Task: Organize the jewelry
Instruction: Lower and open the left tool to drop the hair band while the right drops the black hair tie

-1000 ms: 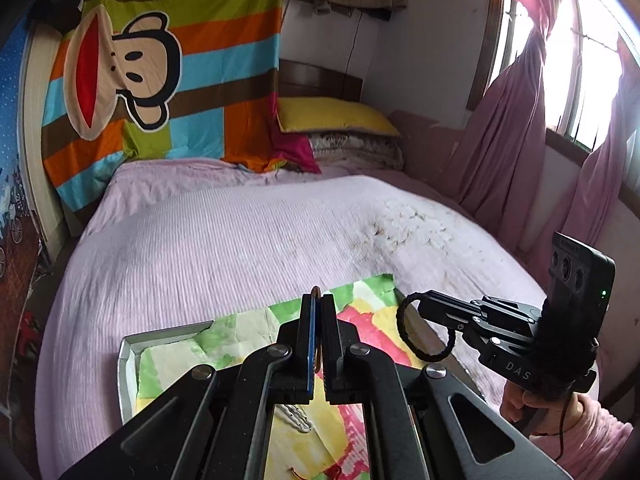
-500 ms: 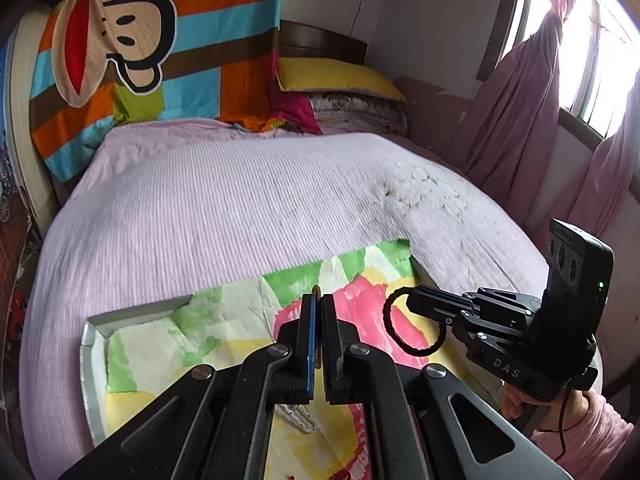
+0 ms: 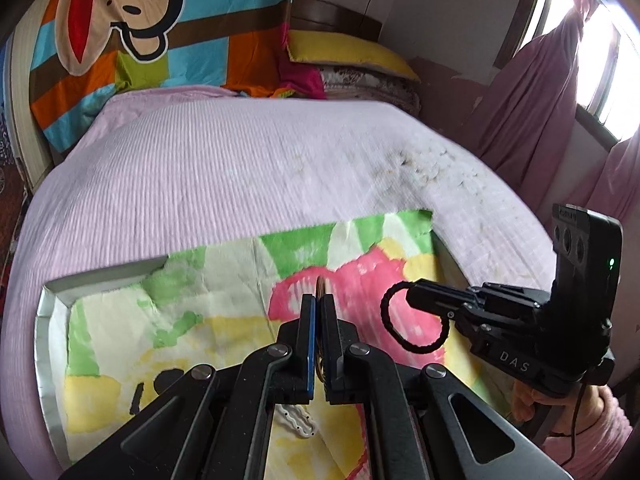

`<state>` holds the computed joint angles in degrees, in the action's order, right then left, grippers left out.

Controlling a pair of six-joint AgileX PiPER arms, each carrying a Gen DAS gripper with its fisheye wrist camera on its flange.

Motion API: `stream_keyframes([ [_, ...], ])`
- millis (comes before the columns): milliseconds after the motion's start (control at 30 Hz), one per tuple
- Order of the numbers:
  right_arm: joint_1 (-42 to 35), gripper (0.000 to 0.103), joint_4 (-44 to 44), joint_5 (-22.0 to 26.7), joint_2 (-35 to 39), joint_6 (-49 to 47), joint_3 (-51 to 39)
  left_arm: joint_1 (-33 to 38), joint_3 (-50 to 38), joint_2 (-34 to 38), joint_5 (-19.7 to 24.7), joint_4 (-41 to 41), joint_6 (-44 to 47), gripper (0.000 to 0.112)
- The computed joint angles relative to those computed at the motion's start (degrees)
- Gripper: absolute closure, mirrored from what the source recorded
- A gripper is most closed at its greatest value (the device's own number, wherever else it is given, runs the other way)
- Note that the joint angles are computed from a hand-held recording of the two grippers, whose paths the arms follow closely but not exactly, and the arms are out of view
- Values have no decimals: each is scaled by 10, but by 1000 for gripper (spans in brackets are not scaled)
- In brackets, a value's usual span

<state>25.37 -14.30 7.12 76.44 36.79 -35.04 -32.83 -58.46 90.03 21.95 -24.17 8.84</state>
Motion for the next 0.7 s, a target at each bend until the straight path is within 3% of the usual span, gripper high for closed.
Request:
stream_keyframes([
  [133,-6,98,85,10,28,-82,-11,-12,-10,22,15,64,-70,109],
  [367,8,98,60,39,62,-51,-27,-9,-10,47,24,68,-91,109],
  [467,4,97,86,34,65,-74,-25,-10,-5,44,20,72,-98,109],
  [700,6,96,47,30,67,-28,-28,-12,-6,44,22,96,-130,108],
])
